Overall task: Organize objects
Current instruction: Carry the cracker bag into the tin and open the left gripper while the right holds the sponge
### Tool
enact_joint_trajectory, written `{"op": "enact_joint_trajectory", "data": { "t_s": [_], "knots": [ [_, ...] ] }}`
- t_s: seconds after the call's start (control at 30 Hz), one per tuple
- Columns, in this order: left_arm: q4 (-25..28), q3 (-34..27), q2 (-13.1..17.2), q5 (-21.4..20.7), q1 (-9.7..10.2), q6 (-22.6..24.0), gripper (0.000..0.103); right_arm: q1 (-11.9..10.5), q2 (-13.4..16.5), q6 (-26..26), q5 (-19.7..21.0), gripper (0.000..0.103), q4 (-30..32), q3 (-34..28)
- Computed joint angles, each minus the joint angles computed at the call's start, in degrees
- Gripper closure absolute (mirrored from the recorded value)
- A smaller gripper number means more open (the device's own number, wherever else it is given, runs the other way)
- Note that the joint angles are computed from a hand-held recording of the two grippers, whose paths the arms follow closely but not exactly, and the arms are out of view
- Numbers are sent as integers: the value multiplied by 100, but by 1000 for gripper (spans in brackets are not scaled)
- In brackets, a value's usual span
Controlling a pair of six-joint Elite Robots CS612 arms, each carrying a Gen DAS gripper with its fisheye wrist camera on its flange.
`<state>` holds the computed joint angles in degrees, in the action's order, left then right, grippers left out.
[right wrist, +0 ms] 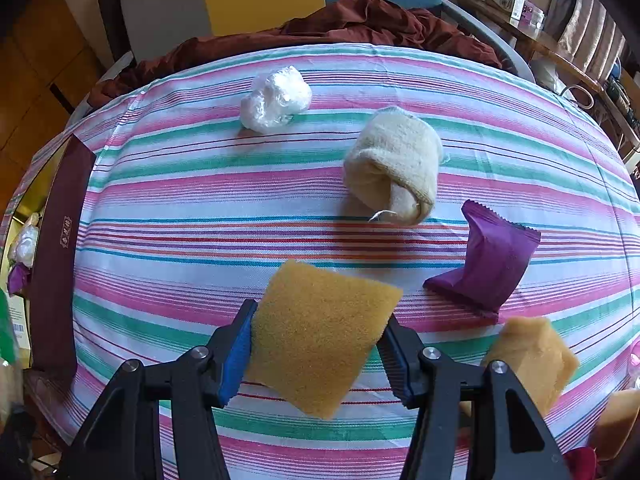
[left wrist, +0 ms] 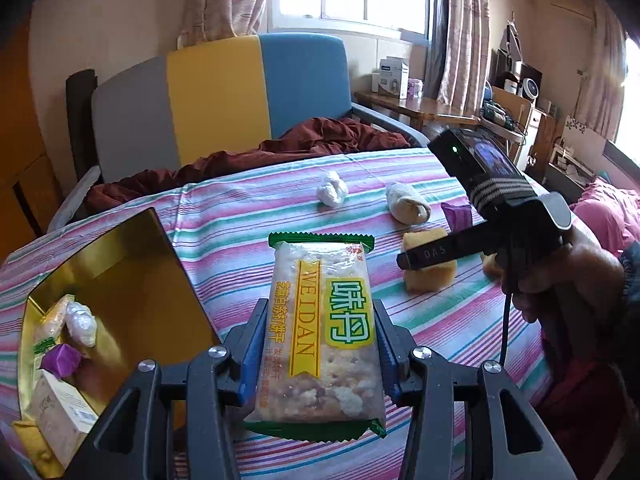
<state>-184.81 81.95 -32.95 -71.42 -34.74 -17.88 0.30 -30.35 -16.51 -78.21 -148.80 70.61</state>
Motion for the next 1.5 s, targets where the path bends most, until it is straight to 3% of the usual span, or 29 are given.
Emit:
{"op": "enact_joint_trajectory", "data": {
  "t_s": [0.3,0.67,1.0,1.5],
  "knots": [
    [-15,403,-302,518,151,-709,55,15,-12,-39,-73,45,-67,38],
    [161,702,-426,839,398,-1496,55,27,9,-107,-180,45,-149,45],
    [516,772,-419,854,621,-2101,55,131,49,-44,-314,45,-182,-14],
    [949,614,-321,638,760,-2335,55,162,34,-131,-405,45,-279,41]
  ]
}}
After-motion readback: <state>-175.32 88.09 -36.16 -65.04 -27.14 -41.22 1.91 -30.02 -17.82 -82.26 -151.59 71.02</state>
